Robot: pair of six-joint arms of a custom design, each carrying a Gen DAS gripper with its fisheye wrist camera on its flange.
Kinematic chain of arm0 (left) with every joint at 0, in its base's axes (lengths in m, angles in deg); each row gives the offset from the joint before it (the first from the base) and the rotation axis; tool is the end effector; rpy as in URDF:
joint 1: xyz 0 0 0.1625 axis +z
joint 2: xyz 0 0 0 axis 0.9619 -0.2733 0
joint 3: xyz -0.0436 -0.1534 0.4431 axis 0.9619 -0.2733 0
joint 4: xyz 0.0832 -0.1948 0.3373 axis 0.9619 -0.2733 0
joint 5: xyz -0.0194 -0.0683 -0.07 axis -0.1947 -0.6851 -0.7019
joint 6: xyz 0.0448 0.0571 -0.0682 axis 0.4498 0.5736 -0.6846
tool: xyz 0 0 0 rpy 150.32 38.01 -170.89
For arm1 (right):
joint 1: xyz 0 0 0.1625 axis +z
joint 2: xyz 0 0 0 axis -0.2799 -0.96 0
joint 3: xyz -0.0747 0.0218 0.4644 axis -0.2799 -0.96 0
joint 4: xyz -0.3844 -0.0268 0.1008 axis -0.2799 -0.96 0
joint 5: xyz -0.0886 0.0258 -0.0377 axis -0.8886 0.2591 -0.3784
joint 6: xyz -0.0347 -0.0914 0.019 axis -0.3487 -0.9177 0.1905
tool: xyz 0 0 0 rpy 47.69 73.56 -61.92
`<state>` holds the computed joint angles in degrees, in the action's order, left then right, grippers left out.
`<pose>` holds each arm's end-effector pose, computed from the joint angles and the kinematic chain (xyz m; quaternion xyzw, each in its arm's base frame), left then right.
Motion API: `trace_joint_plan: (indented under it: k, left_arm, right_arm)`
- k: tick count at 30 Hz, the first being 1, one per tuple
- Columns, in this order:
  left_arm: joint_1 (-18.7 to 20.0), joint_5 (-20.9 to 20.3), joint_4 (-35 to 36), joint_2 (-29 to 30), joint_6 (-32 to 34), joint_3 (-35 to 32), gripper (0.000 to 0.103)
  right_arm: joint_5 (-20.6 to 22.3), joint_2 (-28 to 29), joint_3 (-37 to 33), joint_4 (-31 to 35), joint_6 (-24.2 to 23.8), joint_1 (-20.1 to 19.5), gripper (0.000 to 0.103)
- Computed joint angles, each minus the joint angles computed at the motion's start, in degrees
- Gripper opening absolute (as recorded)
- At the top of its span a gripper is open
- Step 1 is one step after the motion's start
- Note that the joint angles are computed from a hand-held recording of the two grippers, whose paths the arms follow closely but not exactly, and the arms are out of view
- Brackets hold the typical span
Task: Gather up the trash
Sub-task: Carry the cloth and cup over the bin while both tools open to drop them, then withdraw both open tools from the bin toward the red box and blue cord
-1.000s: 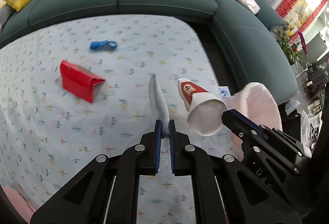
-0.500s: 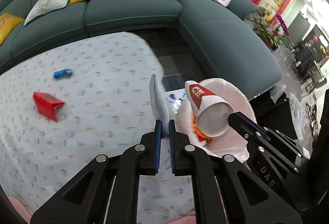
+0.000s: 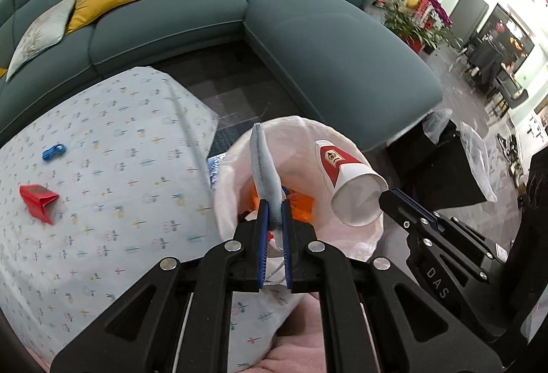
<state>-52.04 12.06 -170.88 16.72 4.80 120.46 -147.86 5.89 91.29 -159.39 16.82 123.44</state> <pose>-0.3678 -0.3437 0.0765 0.2778 0.9252 -0.1358 0.2199 0.1478 -0.2690 0.2562 -0.0521 -0.8738 0.3831 0.2948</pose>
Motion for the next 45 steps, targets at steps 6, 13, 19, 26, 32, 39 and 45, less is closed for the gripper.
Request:
trace_joint_plan:
  k: [6, 13, 19, 26, 32, 39, 45]
  left_arm:
    - [0.31, -1.25, 0.96, 1.42, -2.72, -1.02, 0.032]
    - [0.13, 1.31, 3.07, 0.50, -5.14, -0.48, 0.045]
    - [0.43, 3.34, 4.53, -1.29, -6.76, 0.73, 0.046]
    - [1.06, 5.21, 6.26, -4.41, -8.74, 2.47, 0.047]
    - [1.95, 6.90, 7.98, -7.37, -10.21, 3.76, 0.047]
    - [3.73, 8.69, 10.21, -11.42, -12.32, 5.74, 0.047]
    - [6.18, 10.88, 13.35, -16.11, -15.11, 7.46, 0.054]
  right_arm:
    - [-1.32, 0.29, 1.15, -2.64, -1.15, -0.75, 0.004]
    - [-2.57, 1.42, 1.15, -3.72, -1.07, 0.20, 0.015]
    - [-3.61, 2.24, 0.04, -2.30, -0.39, 2.29, 0.020]
    - [-4.60, 4.25, -1.83, 0.44, 1.06, 4.96, 0.021]
    - [-5.38, 6.71, -4.00, 2.77, 2.04, 7.61, 0.029]
    - [-5.56, 10.24, -6.82, 5.54, 3.22, 10.14, 0.032]
    - [-5.12, 13.79, -9.99, 8.81, 4.09, 11.96, 0.032]
